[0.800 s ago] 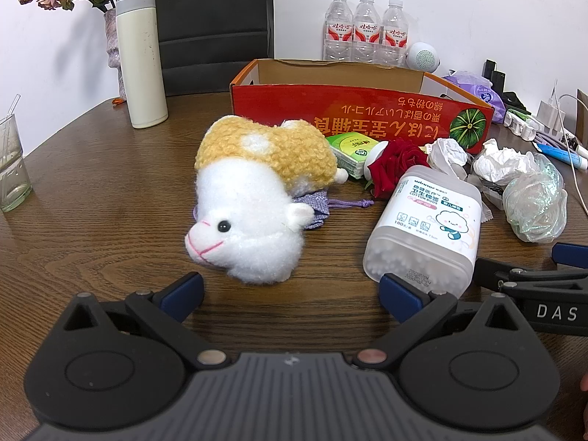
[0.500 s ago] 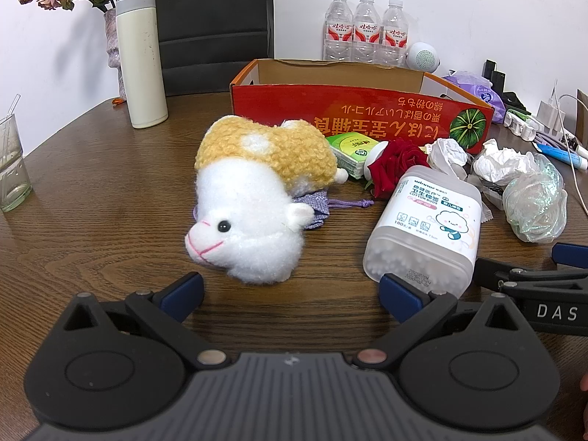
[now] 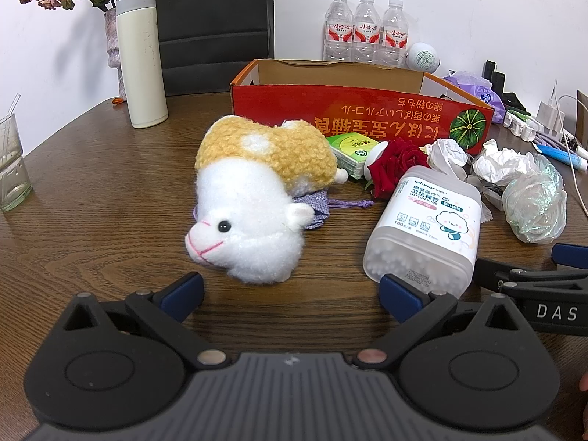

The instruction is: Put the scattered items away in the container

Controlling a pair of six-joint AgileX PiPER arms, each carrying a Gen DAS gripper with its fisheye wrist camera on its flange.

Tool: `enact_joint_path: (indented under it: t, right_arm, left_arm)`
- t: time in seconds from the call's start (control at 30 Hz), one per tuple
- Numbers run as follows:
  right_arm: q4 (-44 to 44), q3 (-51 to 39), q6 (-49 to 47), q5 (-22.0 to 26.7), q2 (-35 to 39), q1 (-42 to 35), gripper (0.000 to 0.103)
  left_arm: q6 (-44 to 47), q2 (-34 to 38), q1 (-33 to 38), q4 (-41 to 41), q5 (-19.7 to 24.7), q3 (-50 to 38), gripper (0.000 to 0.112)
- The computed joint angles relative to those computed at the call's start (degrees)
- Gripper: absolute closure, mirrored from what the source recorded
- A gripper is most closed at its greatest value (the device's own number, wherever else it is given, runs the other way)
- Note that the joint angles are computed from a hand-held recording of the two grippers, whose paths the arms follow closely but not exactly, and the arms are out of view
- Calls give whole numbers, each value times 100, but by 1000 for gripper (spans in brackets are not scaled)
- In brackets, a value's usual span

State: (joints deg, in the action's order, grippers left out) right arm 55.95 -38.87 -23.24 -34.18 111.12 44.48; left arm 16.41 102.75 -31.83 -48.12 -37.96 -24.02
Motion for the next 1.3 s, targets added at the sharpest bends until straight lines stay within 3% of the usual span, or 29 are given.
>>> enact_joint_path:
  t: [0.57,0.7,0.73,0.83,0.87,0.9,1.03,1.17,1.23,1.3]
  right_arm:
    - [-37,37,-2,8,-41,-6,0]
    - [-383,437,558,-151,-326,145,0]
    - [-755,655,926,-177,-505,170,0]
    - [-1933,1160,2111,-240,-1049,189,0]
    - [-2129,1154,2301,-231,-1141,202,0]
    - [-2096,1004,2262,-140,-1142,235,0]
    - [-885,-105,896,261,-616,414,0]
    - [99,-889,43,308,-134,497,0]
    - [609,-1215,-356,409,71,481,0]
    - [1381,-1556,-1133,436,271,533,1]
  left_arm:
    - [145,33,-163,-360,-52,-53,9]
    - [-161,-509,167,741,216,458,9]
    - [-490,-799,212,1108,84,760,9]
    - [-1337,-1379,305,1888,-1250,1617,9]
    - [-1293,-1439,457,1991,-1419,1619,9]
    - [-1124,-1385,650,1989,-1360,1427,9]
    - [-548,-735,1398,2085,-85,186,9]
    - [-1169,-511,2040,2996,228,100,25]
    - [-1558,-553,2531,3844,231,266,34]
    - [-1556,-650,2720,4030,231,379,42]
